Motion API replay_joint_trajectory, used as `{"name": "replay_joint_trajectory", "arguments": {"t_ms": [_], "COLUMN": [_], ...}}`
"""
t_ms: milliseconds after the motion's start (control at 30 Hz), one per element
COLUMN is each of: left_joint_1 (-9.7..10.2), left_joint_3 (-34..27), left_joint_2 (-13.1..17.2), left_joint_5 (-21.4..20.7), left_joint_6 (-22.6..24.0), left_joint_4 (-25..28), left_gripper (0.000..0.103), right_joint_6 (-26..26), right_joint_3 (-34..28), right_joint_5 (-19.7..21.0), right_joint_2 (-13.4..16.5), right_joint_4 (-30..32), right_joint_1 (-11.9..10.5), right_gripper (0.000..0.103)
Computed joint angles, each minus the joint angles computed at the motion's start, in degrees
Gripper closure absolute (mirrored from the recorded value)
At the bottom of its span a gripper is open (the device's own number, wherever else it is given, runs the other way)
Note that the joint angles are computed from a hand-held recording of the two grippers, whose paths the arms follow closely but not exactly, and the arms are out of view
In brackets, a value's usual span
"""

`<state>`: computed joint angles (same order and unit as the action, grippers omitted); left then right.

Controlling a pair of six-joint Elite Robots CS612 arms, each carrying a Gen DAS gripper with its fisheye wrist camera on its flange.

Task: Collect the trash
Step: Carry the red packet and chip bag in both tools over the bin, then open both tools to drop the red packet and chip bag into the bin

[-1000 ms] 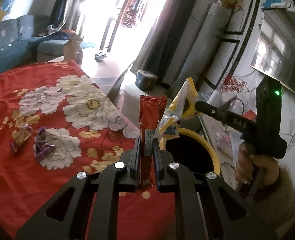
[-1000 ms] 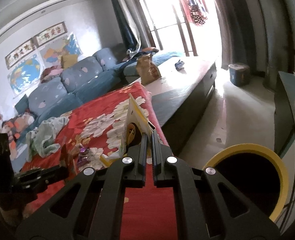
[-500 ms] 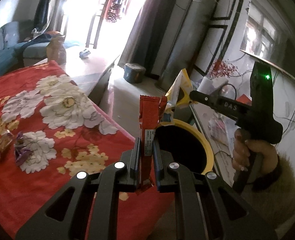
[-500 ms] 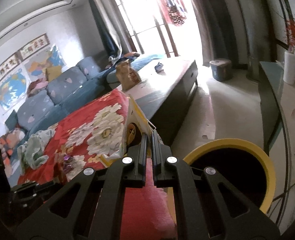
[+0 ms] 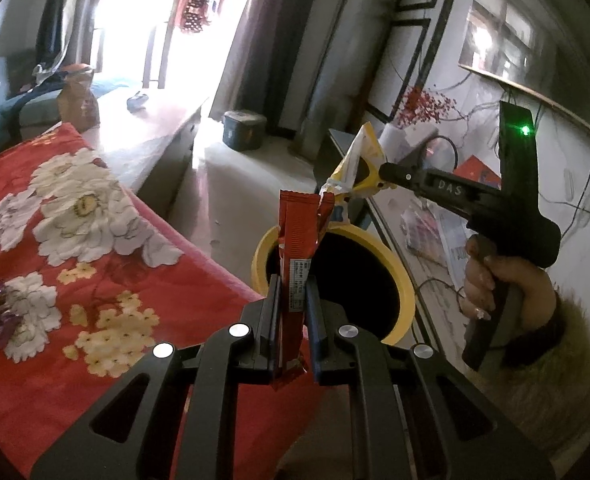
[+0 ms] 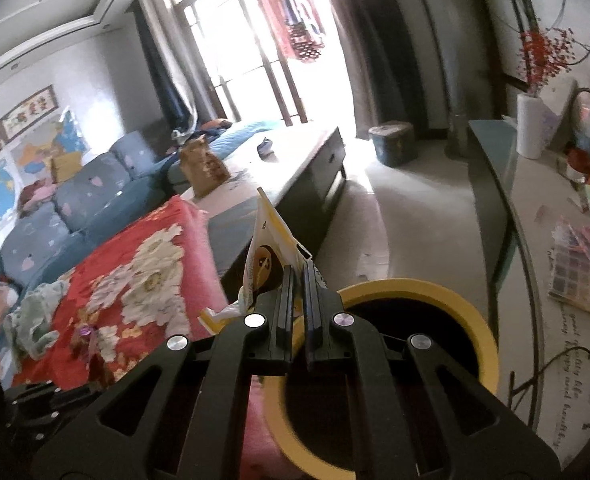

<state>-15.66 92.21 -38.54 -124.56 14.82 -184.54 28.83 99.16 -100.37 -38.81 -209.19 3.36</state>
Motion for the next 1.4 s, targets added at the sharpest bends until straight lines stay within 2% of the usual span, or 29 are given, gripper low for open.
{"name": "replay_joint_trajectory", "arguments": {"t_ms": [767, 1400], "left_joint_1": [-3.97, -6.02], "left_joint_3": [-2.8, -7.5], "left_joint_2": [2.5, 6.0], "left_joint_5": [0.5, 2.1], "left_joint_6": [6.1, 7.1], "left_joint_4": [7.8, 15.0], "left_gripper": [0.091, 0.091], "right_joint_6": [6.7, 10.3], "right_joint_3": [2.7, 3.2], "right_joint_5": [-2.7, 0.8], "right_joint_2": [1.2, 2.7], "right_joint_4": [2.5, 5.6], "right_joint_1": [-3.0, -4.7], "right_gripper": [0.101, 0.101]}}
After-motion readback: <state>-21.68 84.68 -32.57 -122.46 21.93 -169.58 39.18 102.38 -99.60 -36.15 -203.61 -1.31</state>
